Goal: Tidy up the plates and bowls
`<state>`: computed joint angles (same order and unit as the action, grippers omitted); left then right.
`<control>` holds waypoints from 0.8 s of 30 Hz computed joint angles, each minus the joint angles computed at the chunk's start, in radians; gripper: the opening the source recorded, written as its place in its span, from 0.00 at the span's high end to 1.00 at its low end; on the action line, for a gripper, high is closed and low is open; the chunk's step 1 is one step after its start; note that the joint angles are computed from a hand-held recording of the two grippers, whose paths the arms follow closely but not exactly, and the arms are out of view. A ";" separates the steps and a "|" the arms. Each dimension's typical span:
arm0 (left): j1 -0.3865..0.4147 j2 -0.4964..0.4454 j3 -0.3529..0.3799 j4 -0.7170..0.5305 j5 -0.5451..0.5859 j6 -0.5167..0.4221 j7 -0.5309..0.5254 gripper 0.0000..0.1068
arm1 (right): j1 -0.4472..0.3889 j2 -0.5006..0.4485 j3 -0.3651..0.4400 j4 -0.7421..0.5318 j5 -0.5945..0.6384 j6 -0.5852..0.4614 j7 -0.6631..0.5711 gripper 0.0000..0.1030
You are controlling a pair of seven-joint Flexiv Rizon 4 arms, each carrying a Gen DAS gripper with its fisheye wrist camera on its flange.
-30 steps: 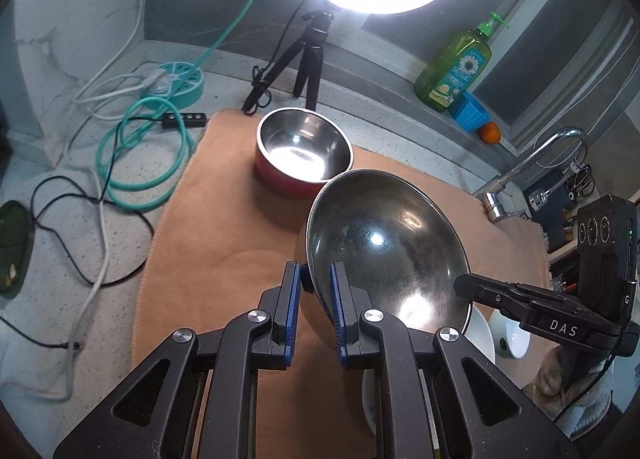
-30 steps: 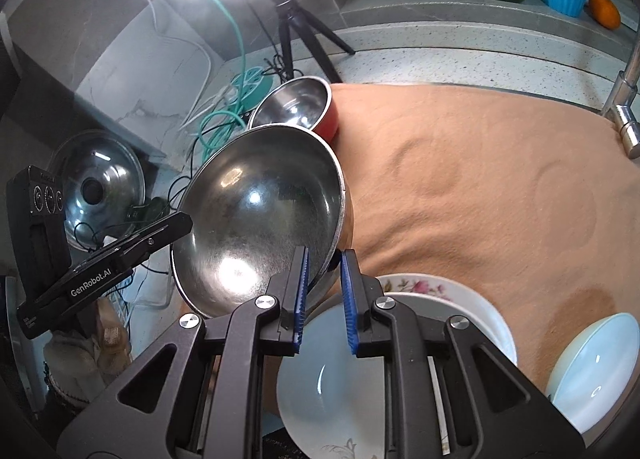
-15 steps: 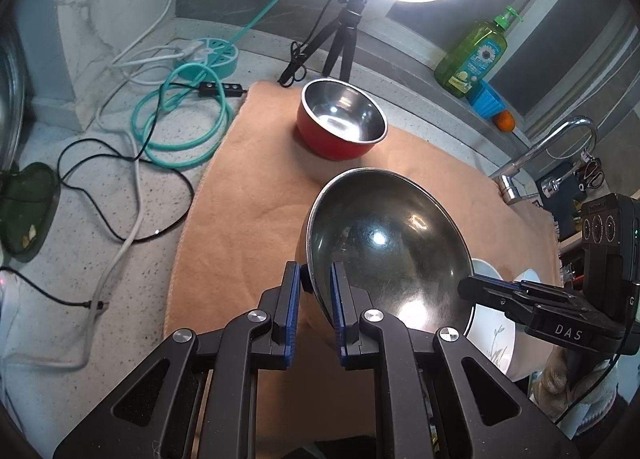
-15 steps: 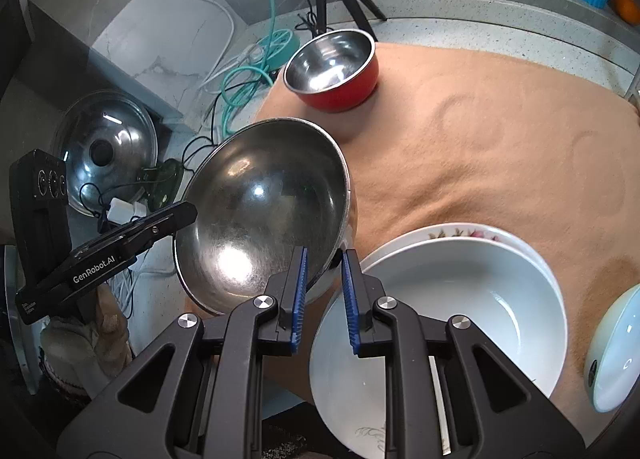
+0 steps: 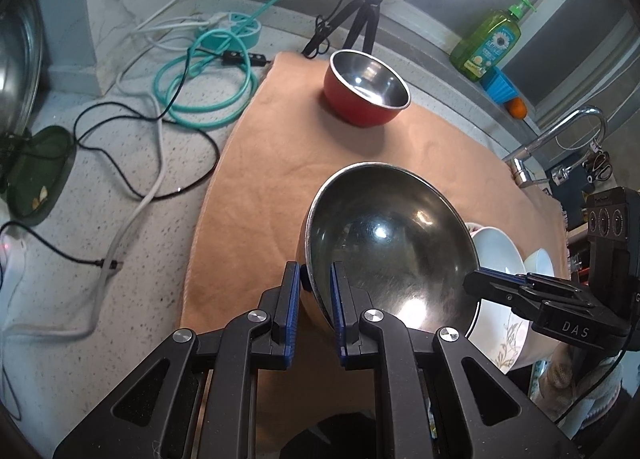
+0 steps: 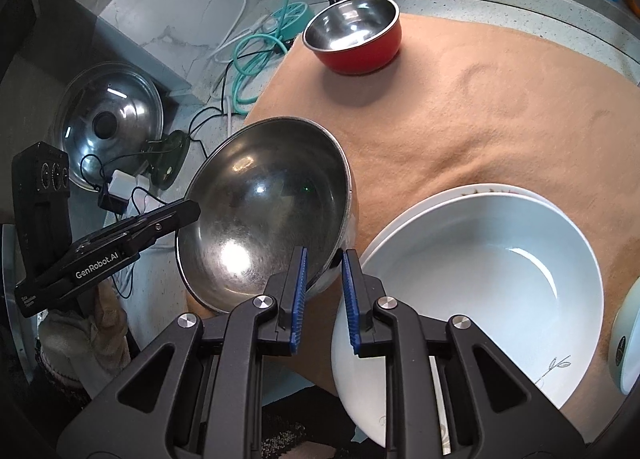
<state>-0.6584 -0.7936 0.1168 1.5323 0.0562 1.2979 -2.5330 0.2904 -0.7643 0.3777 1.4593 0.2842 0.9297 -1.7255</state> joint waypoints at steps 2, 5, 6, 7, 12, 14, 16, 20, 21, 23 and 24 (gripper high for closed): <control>-0.005 0.005 0.004 0.008 0.003 -0.002 -0.006 0.88 | 0.001 0.000 0.003 0.004 0.002 0.000 -0.003 0.82; -0.007 0.014 0.006 0.022 0.007 0.003 -0.015 0.88 | 0.003 -0.002 0.005 0.003 0.002 -0.006 -0.008 0.82; -0.007 0.016 0.006 0.026 0.008 0.004 -0.017 0.88 | 0.004 -0.002 0.005 0.004 0.003 -0.008 -0.008 0.82; -0.005 0.017 0.003 0.030 0.008 0.005 -0.016 0.88 | 0.005 -0.003 0.005 0.005 0.003 -0.010 -0.008 0.82; 0.000 0.018 -0.008 0.050 0.000 0.013 -0.018 0.88 | 0.006 -0.007 0.008 0.005 0.007 -0.023 -0.014 0.82; 0.001 0.020 -0.010 0.056 -0.003 0.016 -0.017 0.88 | 0.008 -0.007 0.008 0.006 0.006 -0.027 -0.020 0.82; 0.003 0.021 -0.014 0.063 -0.007 0.021 -0.015 0.88 | 0.008 -0.006 0.009 0.009 0.008 -0.032 -0.022 0.82; 0.002 0.023 -0.014 0.070 -0.013 0.024 -0.014 0.88 | 0.012 -0.004 0.007 0.018 0.010 -0.033 -0.024 0.82; 0.003 0.023 -0.016 0.072 -0.014 0.025 -0.011 0.88 | 0.010 -0.003 0.007 0.019 0.011 -0.034 -0.026 0.82; 0.006 0.022 -0.019 0.072 -0.018 0.024 -0.007 0.88 | 0.007 -0.004 0.011 0.017 0.015 -0.039 -0.031 0.82; 0.008 0.022 -0.022 0.075 -0.021 0.028 -0.006 0.88 | 0.006 -0.004 0.011 0.016 0.017 -0.040 -0.033 0.82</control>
<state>-0.6501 -0.7715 0.0949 1.6076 0.0353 1.3259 -2.5387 0.2964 -0.7682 0.3885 1.4754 0.3011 0.8900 -1.7588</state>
